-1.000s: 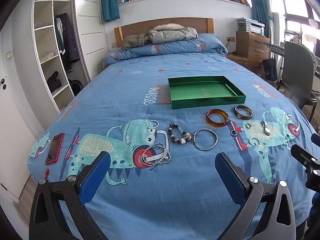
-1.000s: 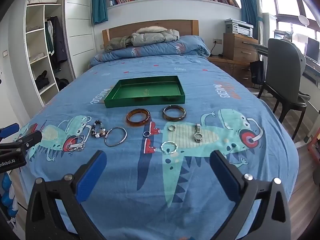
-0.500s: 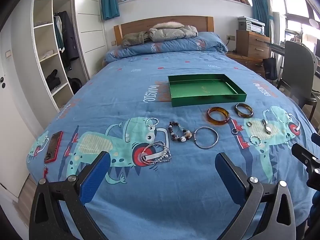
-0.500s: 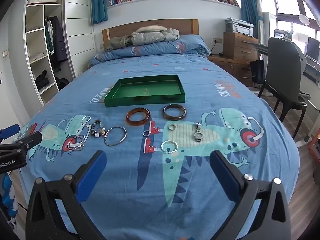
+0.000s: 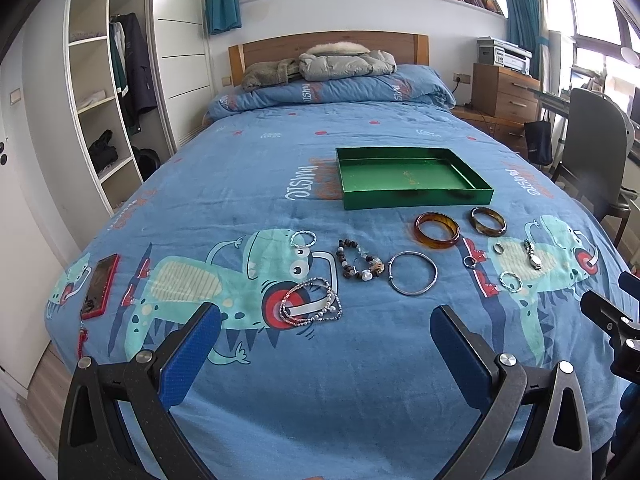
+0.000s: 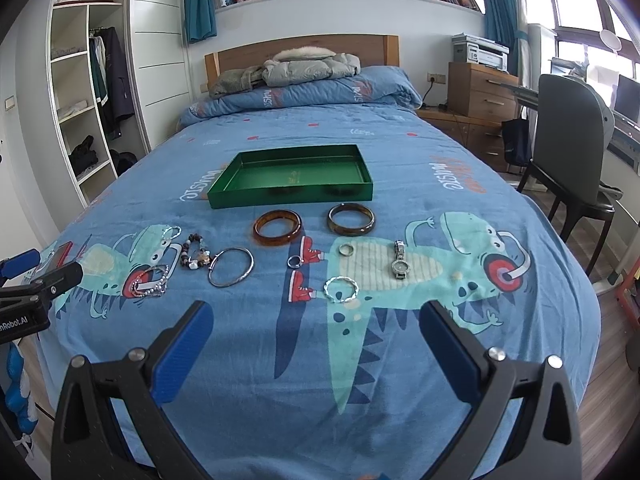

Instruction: Organize jewelry

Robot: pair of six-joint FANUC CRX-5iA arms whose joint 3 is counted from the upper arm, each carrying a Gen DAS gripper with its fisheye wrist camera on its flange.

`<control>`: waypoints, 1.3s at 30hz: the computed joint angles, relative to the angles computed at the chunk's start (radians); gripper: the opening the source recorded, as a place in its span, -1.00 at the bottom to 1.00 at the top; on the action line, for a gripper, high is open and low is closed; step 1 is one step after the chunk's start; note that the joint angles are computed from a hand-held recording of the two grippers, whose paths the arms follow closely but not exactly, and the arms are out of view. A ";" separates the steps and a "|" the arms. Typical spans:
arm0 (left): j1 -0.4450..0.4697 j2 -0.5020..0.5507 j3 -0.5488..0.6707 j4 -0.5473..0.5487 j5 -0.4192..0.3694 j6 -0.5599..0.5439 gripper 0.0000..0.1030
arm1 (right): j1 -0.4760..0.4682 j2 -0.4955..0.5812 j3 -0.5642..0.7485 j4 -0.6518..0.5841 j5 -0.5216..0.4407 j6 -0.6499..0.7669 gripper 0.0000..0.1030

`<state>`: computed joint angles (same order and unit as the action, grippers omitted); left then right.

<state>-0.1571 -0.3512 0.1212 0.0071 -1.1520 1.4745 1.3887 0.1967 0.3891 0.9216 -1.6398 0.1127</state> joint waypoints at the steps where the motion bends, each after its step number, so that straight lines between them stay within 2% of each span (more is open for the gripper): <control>1: 0.004 -0.001 -0.001 0.004 0.002 -0.004 0.99 | 0.001 0.001 0.001 0.001 -0.001 -0.002 1.00; 9: 0.011 -0.009 -0.014 0.017 0.013 -0.013 0.99 | 0.000 -0.001 -0.004 -0.001 0.003 -0.001 1.00; 27: 0.010 0.001 -0.007 0.030 -0.015 -0.024 0.99 | 0.009 -0.027 -0.051 0.028 -0.003 -0.061 1.00; 39: 0.012 0.009 -0.004 0.038 -0.026 -0.036 0.99 | 0.006 -0.052 -0.083 0.006 0.045 -0.069 1.00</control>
<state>-0.1452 -0.3425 0.1172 0.0450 -1.1784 1.4389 1.3950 0.1447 0.3059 0.9281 -1.5949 0.0436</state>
